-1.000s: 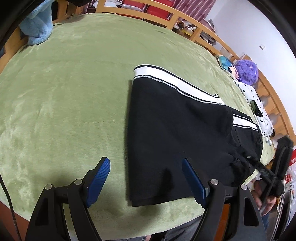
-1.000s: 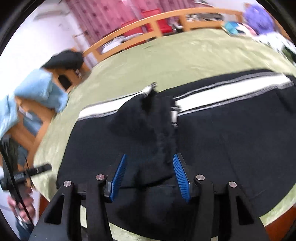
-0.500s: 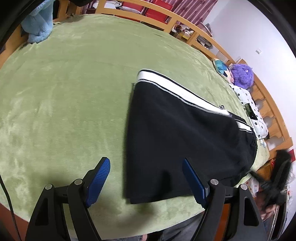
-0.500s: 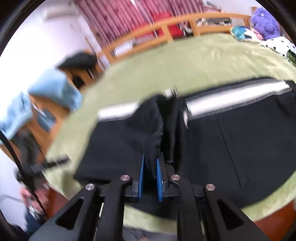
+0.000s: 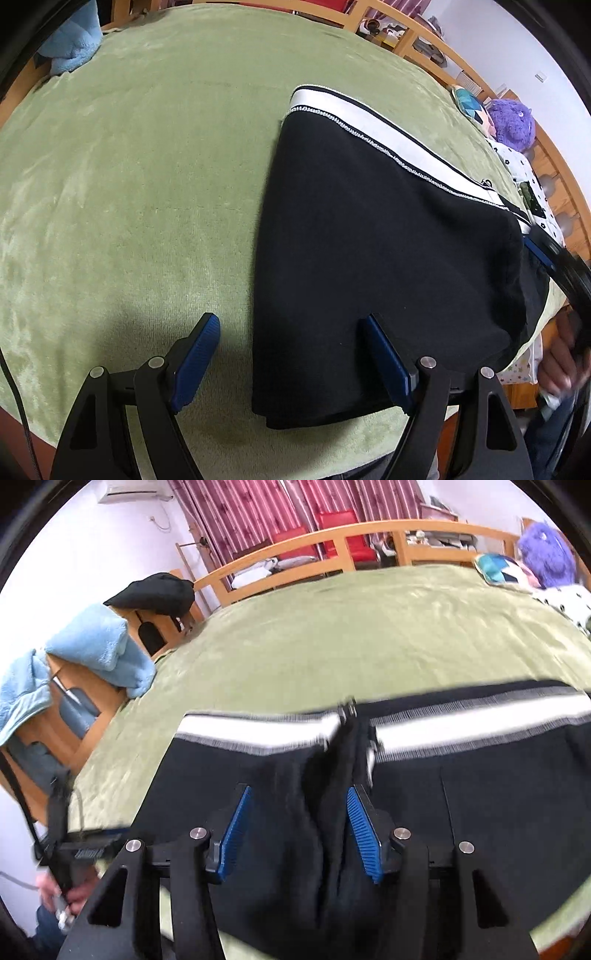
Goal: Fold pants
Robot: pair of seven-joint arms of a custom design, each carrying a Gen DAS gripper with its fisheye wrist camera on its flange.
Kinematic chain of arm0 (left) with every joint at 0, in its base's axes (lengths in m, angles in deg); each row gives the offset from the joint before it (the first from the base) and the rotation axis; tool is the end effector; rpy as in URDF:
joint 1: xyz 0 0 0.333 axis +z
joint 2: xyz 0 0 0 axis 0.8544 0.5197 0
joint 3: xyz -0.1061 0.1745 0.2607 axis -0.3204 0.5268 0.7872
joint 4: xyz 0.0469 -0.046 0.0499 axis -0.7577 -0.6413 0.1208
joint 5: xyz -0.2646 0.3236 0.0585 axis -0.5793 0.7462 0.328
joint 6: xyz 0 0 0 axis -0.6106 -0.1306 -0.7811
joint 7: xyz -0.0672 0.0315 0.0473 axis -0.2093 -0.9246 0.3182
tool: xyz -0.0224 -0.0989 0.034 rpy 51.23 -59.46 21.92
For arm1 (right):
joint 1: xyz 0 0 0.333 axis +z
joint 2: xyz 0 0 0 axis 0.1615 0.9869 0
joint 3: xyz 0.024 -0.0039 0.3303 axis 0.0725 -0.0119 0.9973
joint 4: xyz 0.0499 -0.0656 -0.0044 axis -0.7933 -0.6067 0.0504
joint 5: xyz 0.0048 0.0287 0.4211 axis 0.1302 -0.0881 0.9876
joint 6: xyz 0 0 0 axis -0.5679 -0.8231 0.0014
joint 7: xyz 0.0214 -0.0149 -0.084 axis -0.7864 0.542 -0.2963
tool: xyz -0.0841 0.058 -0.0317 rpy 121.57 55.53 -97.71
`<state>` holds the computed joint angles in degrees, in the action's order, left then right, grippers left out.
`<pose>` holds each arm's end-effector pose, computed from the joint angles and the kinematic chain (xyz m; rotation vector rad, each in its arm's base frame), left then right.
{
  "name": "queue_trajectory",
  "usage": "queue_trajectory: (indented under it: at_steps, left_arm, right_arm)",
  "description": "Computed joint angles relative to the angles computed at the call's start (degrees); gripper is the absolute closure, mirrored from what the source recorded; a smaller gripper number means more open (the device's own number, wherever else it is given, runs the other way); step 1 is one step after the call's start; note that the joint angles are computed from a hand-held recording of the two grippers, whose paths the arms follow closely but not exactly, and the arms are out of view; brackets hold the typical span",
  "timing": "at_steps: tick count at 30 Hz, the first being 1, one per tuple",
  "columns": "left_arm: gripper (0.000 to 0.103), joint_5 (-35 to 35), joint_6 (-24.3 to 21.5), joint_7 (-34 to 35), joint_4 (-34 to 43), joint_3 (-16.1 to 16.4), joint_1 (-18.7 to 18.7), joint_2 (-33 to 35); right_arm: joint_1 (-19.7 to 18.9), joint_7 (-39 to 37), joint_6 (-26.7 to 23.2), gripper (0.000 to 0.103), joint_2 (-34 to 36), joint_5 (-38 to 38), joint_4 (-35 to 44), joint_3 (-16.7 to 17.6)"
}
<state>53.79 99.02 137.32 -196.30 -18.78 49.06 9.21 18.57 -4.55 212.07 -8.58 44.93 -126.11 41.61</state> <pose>0.3790 -0.1045 0.3764 -2.4526 1.5947 -0.6724 0.5483 0.0554 0.4083 -1.9525 1.3144 -0.1231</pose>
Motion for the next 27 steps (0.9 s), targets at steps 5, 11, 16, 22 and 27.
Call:
queue_trajectory:
  at_steps: [5,11,16,22,27]
  left_arm:
    - [0.024,-1.13,-0.65,2.43,0.54,1.55,-1.03,0.22]
    - [0.024,-1.07,2.12,4.12,1.54,1.07,-0.5,0.97]
    - [0.024,-2.66,4.4,5.41,1.62,2.89,-1.02,2.24]
    - [0.026,-7.86,8.27,10.52,4.31,7.49,-3.67,7.18]
    - [0.028,-3.03,8.66,7.27,8.1,1.48,2.78,12.56]
  right_arm:
    - [1.48,8.38,9.26,0.099,8.68,-11.72,5.07,2.13]
    - [-1.05,13.36,7.64,0.097,12.52,-16.52,7.54,3.89]
    - [-2.52,11.45,9.82,0.067,6.29,-14.19,1.61,4.3]
    - [-1.54,4.22,14.94,0.053,-3.29,-5.93,-7.97,-0.37]
    - [-8.27,26.9,27.67,0.045,-0.85,-21.17,-8.71,-2.52]
